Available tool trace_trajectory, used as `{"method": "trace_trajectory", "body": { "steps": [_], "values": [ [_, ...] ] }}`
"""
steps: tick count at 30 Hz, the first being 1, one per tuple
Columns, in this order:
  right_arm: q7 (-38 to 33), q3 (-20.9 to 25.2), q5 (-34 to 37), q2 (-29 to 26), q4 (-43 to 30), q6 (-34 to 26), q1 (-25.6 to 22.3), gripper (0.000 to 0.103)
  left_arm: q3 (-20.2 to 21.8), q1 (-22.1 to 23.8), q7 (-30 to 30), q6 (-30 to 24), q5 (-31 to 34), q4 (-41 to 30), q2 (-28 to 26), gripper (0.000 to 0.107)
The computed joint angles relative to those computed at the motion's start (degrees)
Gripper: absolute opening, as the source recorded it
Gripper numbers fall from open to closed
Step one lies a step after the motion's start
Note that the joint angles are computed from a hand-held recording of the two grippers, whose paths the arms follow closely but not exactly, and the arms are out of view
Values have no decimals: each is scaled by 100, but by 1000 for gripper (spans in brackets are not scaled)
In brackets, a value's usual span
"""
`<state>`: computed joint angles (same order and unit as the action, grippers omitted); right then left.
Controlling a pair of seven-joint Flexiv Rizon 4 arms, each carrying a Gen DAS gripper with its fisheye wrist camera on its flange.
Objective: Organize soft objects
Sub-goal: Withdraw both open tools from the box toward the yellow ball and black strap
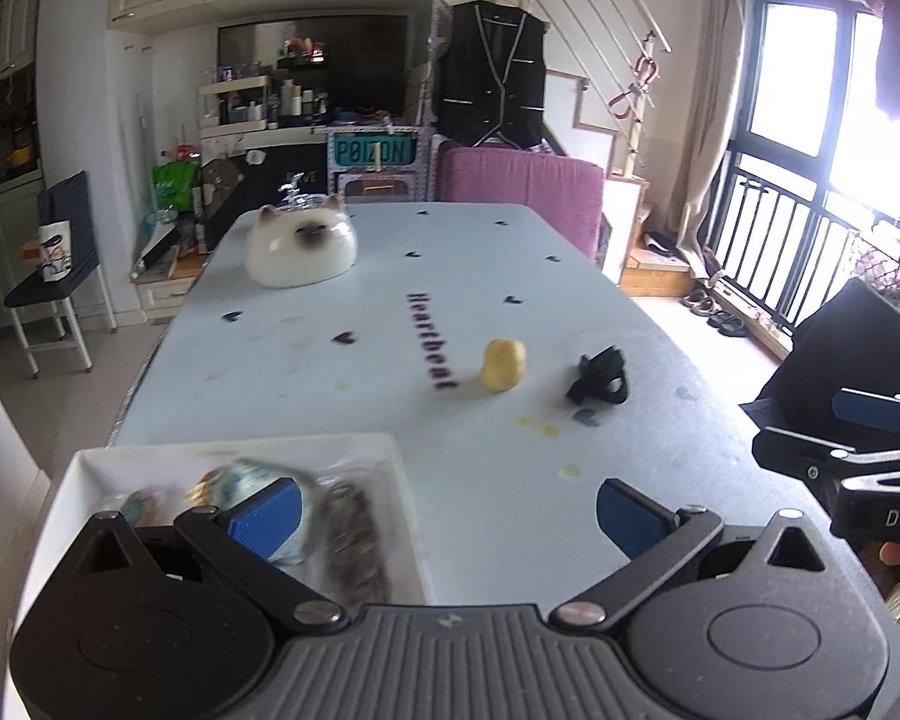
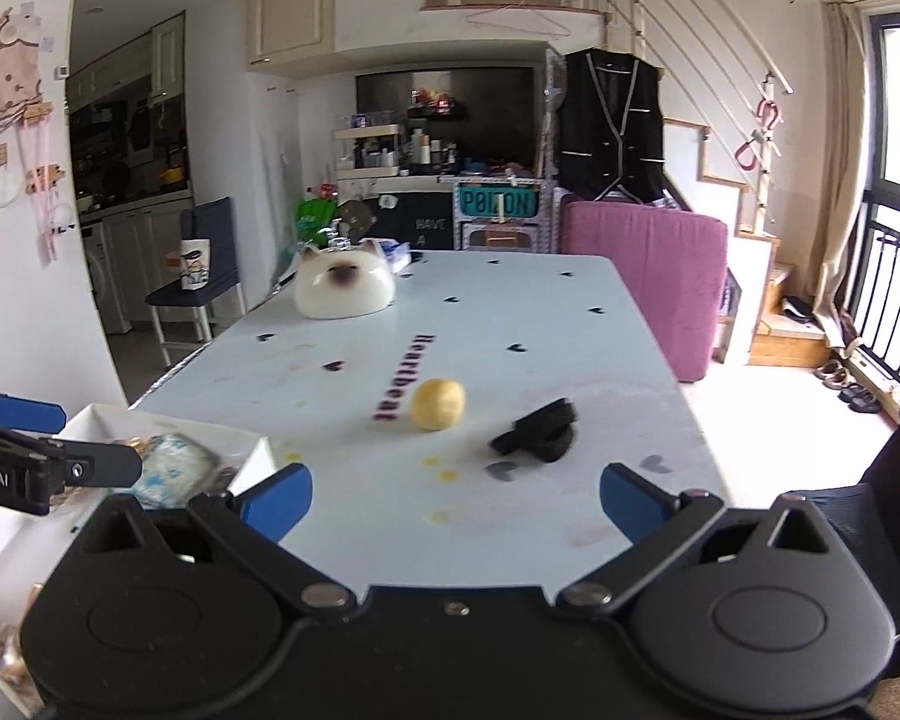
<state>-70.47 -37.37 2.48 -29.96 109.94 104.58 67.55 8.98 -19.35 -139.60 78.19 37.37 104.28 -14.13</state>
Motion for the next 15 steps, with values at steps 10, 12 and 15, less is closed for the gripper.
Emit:
{"method": "trace_trajectory", "body": {
  "steps": [10,12,15],
  "values": [
    [77,340,-107,-231,-355,-88,-808,103,34,-243,363,32,-366,-1048,-891,103],
    [165,385,-160,-323,-470,-154,-945,103,143,-333,488,116,-450,-1288,-1102,103],
    [373,395,-293,-490,-678,-340,-1110,103,248,-392,714,204,-701,-1638,-1426,103]
  ]
}}
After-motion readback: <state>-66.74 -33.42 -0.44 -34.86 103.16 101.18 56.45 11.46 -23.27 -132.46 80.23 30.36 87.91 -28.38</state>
